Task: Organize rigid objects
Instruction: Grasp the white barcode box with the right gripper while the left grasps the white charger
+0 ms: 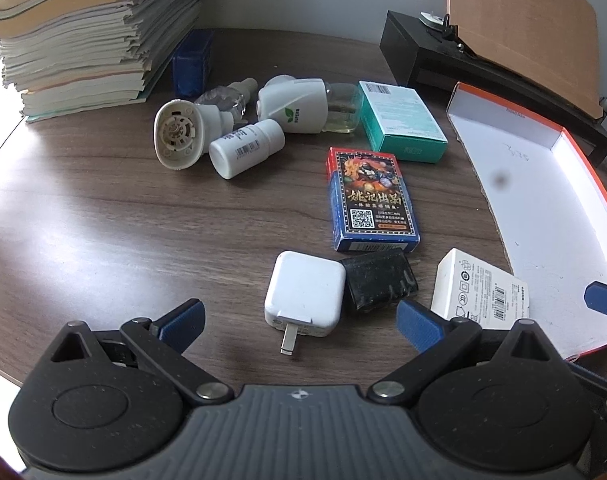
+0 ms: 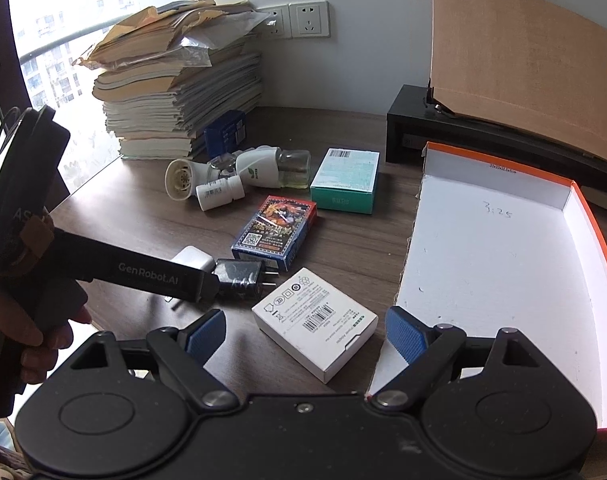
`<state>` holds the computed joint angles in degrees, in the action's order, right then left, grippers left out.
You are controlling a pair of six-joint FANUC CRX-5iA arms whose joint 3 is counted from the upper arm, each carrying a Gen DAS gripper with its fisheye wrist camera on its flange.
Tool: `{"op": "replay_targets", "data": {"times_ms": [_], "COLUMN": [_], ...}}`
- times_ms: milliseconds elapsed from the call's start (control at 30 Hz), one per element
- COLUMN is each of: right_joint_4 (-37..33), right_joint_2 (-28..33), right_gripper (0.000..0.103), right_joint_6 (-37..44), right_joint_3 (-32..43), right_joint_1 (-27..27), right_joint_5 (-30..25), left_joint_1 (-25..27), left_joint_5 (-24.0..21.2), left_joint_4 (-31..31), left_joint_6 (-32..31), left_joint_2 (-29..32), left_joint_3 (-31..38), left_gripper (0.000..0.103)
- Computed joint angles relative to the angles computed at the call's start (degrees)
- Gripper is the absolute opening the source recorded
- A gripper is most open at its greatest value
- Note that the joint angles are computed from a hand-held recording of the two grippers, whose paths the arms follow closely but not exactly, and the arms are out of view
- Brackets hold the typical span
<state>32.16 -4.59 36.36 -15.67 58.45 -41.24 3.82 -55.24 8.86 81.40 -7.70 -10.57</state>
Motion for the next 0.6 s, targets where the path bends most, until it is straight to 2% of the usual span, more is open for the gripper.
{"op": "replay_targets", "data": {"times_ms": [367,467,533,600], "right_joint_4": [-2.61,-3.12,-3.93,-5.06], "right_joint_2": [1.12,1.52,1.94,2.46], "right_gripper": [0.102,0.102,0.102,0.102], "right_joint_6": [2.11,2.73,3.86,5.67], "right_joint_3": [1.03,1.34,1.79,2.45], "right_joint_1": [-0.65,-0.91,-1.18,-1.53], "right_joint_5": [0.1,-0.15,-0.42,-0.82], "left_joint_1": [0.58,1.8,2.41,3.17], "left_joint_5": [0.74,1.14,1.68,2.14], "left_joint_4": [-0.32,2.5,3.99,5.86], "left_joint_6": [-1.45,-4.21,-6.16,-8.78], "left_joint_2": [1.58,1.71,1.6,1.19], "left_joint_3": [0.23,-0.79,-1.52,-2.41], "left_gripper": [0.103,0.102,0.1,0.091]}}
